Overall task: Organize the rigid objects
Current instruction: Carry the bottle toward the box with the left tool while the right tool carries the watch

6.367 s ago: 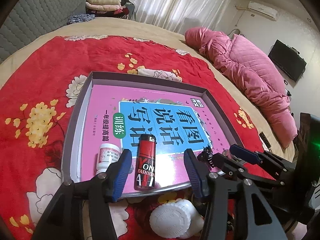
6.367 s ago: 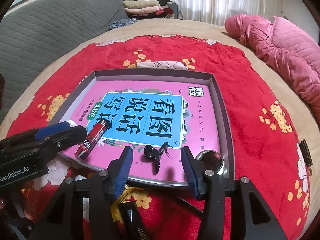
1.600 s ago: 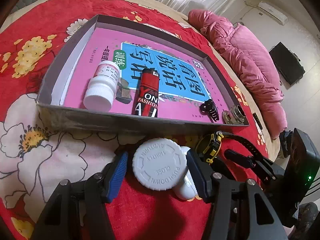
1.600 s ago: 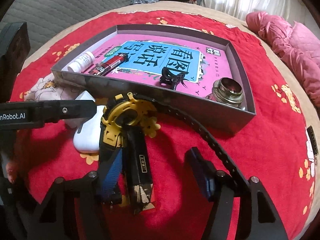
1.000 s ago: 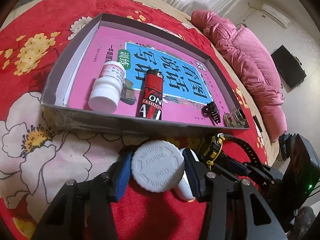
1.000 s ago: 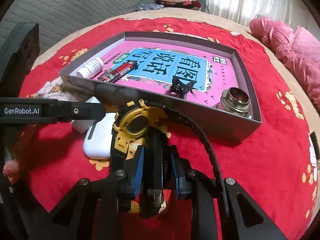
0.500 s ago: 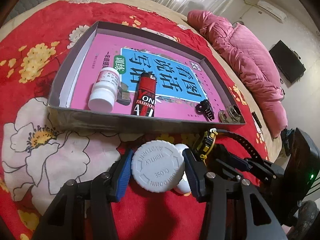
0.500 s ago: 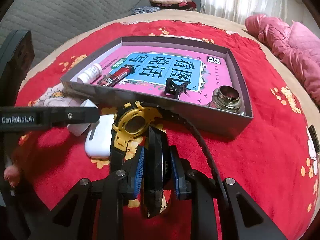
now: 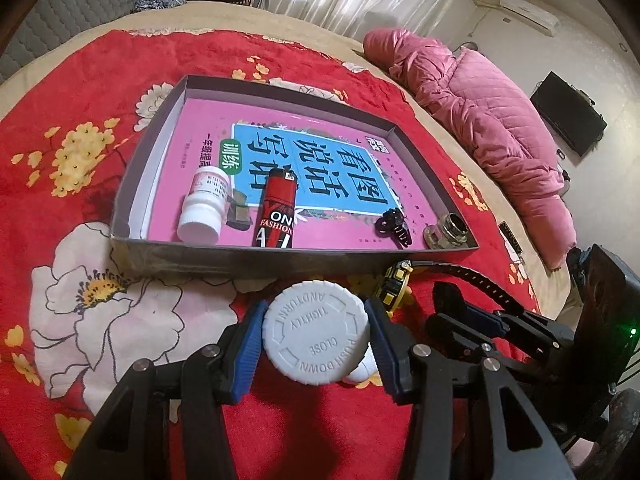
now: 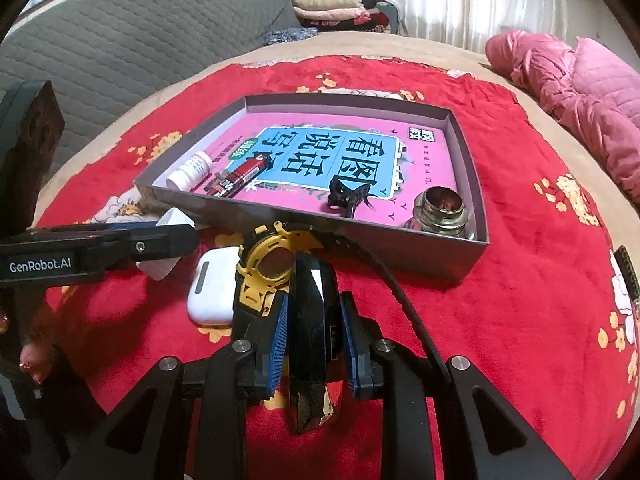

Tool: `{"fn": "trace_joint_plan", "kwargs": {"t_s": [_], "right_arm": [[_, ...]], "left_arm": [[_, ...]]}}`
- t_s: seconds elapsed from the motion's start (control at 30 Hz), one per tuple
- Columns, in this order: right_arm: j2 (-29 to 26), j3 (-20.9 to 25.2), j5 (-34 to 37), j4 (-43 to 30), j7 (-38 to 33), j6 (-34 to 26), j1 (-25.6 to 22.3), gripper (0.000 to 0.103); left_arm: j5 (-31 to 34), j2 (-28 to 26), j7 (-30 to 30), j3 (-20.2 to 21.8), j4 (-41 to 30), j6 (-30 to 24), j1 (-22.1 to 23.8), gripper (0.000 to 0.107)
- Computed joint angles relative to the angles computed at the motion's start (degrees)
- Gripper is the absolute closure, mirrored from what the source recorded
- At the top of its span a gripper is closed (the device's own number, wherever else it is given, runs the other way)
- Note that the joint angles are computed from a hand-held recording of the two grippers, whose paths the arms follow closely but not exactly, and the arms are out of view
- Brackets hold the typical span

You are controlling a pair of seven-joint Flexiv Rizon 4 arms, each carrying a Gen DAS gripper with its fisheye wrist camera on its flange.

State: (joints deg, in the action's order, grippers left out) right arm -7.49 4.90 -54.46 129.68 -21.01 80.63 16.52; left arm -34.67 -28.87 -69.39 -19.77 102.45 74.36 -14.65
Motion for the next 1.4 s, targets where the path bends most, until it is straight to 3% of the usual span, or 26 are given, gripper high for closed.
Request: {"fn": "trace_joint_plan", "kwargs": {"t_s": [0.63, 1.07, 1.4], "right_arm": [[2.69, -0.61, -14.12, -0.72, 12.51, 4.5, -3.96, 0.078], [3.38, -0.24, -21.07, -2.22, 18.54, 5.88, -6.63, 0.078], [3.02, -0.54, -25.37, -4.26, 23.42, 6.7, -8.09, 0.078]], "left_arm": [[0.65, 2.44, 1.62, -0.69, 1.35, 3.23, -0.44, 0.057], [5.09, 2.83, -2.76, 2.54, -0.96, 2.78, -3.1, 0.057], [6.44, 1.47, -4.12, 2.44, -3.69, 2.43, -2.94, 0.057]]}}
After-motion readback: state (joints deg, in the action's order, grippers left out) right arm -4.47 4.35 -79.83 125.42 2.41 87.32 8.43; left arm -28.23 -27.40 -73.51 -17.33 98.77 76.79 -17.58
